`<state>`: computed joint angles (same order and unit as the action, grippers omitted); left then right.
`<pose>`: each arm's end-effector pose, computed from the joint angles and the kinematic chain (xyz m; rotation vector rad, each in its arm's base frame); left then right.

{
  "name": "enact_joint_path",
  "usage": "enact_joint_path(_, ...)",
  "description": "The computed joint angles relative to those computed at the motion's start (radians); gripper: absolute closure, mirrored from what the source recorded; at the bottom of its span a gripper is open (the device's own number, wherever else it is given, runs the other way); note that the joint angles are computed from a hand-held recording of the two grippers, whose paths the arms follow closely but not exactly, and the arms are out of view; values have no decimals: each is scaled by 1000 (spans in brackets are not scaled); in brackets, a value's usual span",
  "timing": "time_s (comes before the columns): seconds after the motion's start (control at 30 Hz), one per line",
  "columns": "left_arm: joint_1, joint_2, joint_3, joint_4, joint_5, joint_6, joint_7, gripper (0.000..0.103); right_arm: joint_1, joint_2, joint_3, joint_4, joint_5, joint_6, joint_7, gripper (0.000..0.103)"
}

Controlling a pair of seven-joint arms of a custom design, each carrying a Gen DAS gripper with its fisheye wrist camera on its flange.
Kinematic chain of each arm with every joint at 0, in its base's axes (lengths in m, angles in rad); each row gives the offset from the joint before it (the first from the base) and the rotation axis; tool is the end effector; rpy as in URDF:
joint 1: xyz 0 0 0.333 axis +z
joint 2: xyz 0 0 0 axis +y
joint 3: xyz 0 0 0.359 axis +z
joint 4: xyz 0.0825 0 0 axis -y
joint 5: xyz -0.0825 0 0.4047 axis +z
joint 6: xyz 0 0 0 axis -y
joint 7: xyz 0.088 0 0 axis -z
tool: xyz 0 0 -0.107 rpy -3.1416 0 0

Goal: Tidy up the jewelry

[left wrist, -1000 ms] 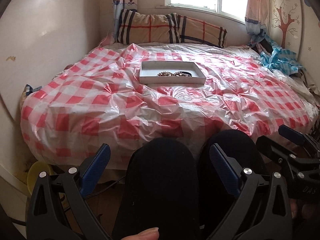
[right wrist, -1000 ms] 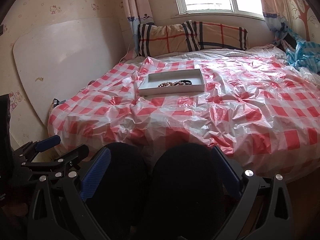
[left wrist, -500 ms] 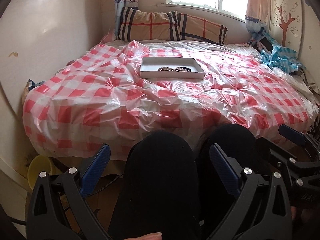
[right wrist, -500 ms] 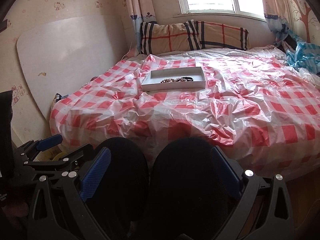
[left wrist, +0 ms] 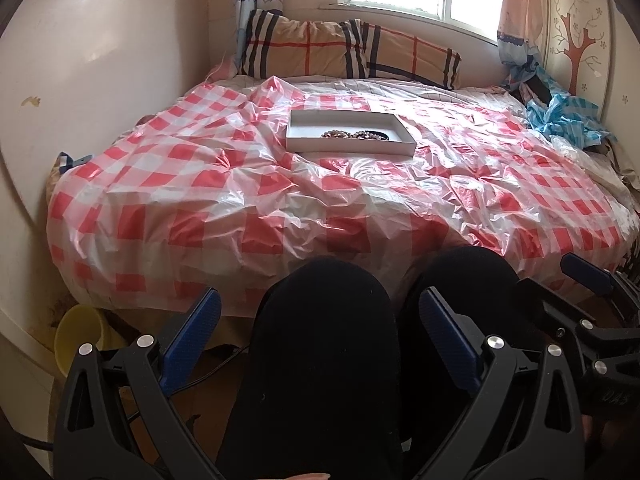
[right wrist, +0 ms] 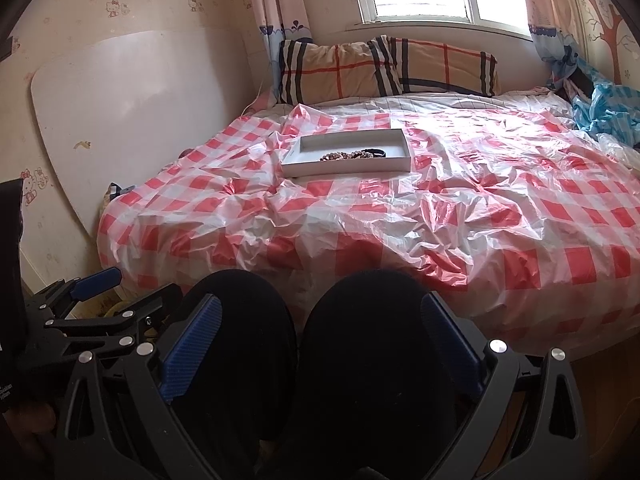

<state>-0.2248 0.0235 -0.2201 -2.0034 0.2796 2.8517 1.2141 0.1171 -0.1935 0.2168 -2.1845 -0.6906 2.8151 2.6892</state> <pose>0.5609 -0.2824 0.5763 -1.4716 2.0364 -0.9228 0.5067 0.2178 0.5891 -1.4637 1.7962 -0.6910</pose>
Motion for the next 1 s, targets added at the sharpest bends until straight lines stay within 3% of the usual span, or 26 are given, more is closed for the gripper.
enact_joint_path(1.0,2,1,2,-10,21,-2,-12,8,-4,-2,0,-4,-8,5,6,7)
